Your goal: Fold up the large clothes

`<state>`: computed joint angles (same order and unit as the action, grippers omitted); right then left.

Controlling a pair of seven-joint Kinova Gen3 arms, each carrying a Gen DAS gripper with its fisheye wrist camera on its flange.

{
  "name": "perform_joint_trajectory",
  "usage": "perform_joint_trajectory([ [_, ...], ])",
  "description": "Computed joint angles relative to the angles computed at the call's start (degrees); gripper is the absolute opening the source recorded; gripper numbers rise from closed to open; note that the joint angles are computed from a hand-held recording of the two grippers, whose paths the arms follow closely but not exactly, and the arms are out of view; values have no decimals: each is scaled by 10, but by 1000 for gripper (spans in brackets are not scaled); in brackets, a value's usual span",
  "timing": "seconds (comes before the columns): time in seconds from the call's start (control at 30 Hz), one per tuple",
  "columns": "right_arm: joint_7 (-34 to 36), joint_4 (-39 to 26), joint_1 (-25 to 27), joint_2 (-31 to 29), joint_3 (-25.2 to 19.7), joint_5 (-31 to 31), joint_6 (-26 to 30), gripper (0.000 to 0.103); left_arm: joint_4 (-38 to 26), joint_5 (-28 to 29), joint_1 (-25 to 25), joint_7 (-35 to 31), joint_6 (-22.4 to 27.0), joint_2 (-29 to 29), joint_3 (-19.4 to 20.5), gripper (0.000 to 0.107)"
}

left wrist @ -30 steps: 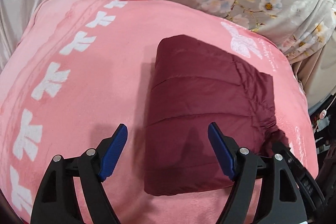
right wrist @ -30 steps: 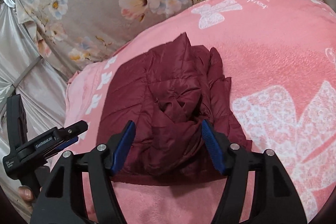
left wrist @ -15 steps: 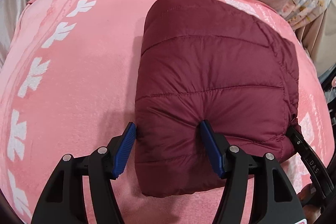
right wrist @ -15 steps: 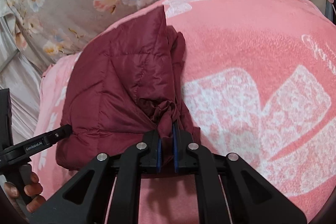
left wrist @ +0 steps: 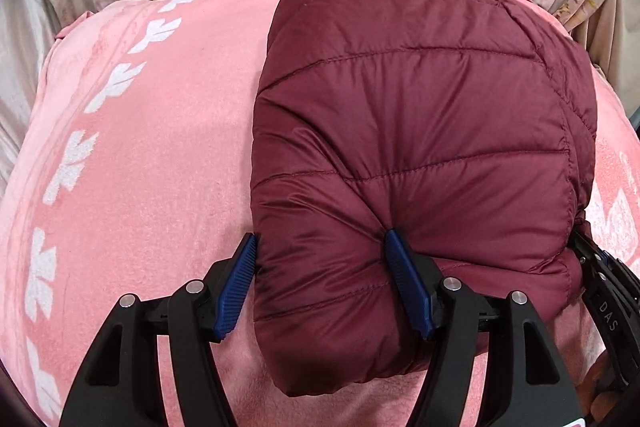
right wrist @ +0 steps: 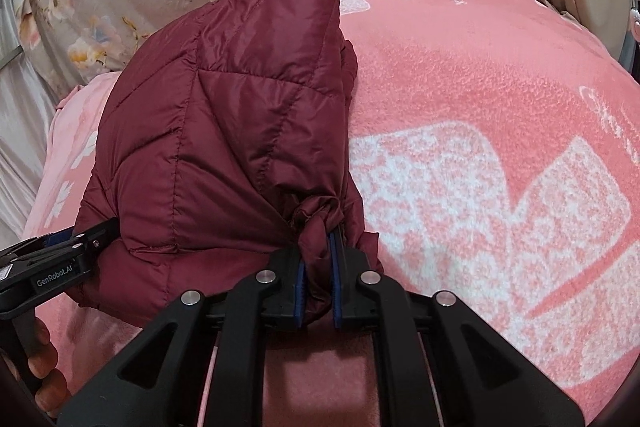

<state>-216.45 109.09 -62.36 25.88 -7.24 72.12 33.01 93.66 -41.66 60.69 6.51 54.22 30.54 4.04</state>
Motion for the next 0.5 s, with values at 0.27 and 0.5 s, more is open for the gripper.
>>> perform_joint_trajectory([
  [0.27,-56,38,41,-106,-5,37,-18,18,32,-55,-17,31,37,-101,1,60],
  [0.5,93,-101,177,-52,-98,-9,-13,36,-88,-49,-104,-64,68,-61,15,61],
])
